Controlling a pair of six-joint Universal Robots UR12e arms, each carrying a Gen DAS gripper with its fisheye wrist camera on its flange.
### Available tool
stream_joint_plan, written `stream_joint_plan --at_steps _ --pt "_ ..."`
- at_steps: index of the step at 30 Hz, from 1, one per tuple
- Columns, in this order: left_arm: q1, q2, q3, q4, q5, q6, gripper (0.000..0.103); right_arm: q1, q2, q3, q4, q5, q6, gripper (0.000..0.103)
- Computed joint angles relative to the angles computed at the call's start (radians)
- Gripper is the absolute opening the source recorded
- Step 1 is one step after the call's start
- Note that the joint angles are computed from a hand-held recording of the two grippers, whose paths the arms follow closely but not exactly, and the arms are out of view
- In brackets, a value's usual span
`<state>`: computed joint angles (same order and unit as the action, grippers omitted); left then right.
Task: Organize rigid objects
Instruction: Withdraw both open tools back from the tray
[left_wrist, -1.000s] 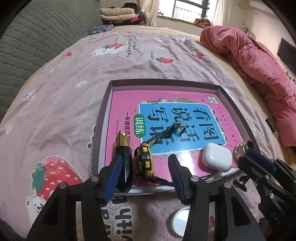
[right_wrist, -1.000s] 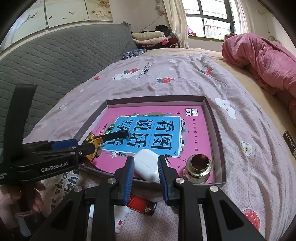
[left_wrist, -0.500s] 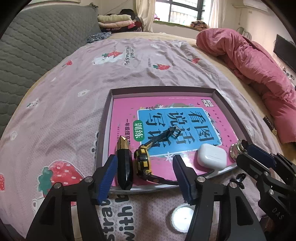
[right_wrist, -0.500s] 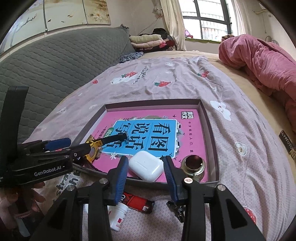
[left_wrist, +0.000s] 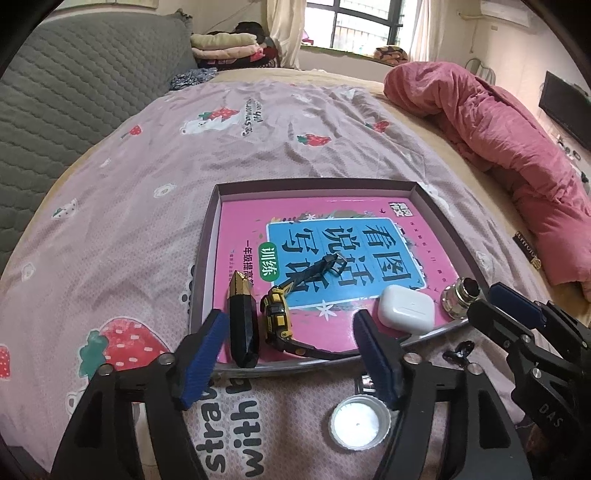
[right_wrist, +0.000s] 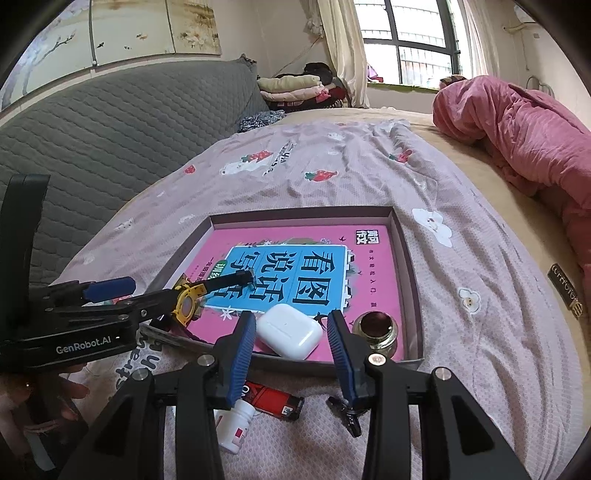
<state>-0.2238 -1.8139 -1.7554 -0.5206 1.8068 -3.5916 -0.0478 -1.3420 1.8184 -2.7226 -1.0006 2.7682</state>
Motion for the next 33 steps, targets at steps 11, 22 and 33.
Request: stream_joint_plan --at_steps 11,22,33 --pt "-0.009 0.025 -0.015 0.013 -0.007 0.012 0.076 -0.023 -0.026 0.024 -0.039 0.001 0.004 0.041" --pt "-0.019 0.05 -0.039 0.007 -0.019 0.022 0.076 -0.04 -0.055 0.058 -0.032 0.006 -0.037 0.041" --pt "-0.035 0.06 -0.061 -0.022 -0.046 0.03 0.076 -0.043 -0.095 0.107 0.028 -0.003 -0.145 0.051"
